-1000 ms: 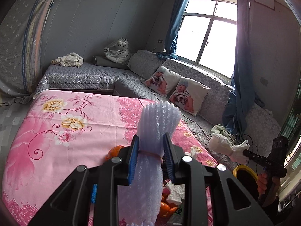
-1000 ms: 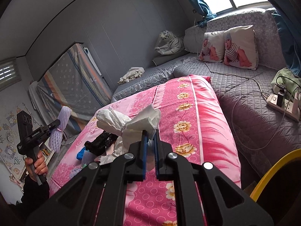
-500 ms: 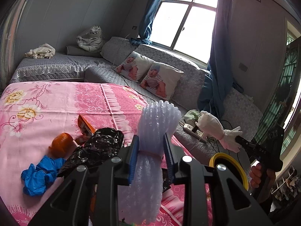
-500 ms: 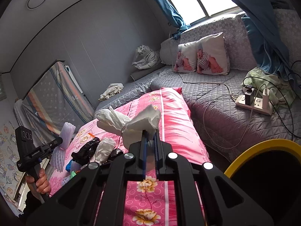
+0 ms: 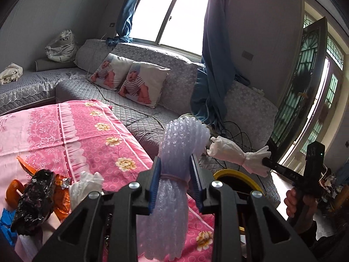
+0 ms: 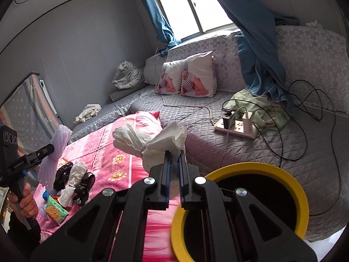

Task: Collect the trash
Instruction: 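Carry the foam net and tissue with both tools over the yellow bin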

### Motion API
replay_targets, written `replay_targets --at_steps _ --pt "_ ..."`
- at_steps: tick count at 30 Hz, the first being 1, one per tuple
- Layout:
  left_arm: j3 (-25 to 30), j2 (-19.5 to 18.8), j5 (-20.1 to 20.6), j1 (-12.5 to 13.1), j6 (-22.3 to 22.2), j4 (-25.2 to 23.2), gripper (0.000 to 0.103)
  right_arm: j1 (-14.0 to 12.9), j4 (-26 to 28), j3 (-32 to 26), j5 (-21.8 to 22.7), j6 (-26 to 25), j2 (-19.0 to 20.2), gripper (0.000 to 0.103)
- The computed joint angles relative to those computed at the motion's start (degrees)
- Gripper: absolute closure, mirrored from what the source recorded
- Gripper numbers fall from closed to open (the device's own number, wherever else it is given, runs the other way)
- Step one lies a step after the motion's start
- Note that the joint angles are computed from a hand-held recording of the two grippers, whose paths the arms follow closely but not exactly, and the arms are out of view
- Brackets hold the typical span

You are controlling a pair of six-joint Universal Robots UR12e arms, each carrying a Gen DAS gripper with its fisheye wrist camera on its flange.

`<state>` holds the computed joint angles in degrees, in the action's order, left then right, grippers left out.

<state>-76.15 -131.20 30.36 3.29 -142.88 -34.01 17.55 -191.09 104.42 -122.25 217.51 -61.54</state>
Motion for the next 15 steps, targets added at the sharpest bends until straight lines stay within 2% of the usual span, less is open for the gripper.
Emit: replay_targets --at_steps 9,15 --pt "-0.3 1.77 -1.04 -3.92 10.27 -9.79 0.077 1.14 3.18 6.14 -10.0 5.67 -4.37 0.097" --pt "-1.34 3.07 0.48 -6.81 16.68 -14.52 0.077 1.79 4.87 8.81 -15.52 9.21 -5.65 0.097"
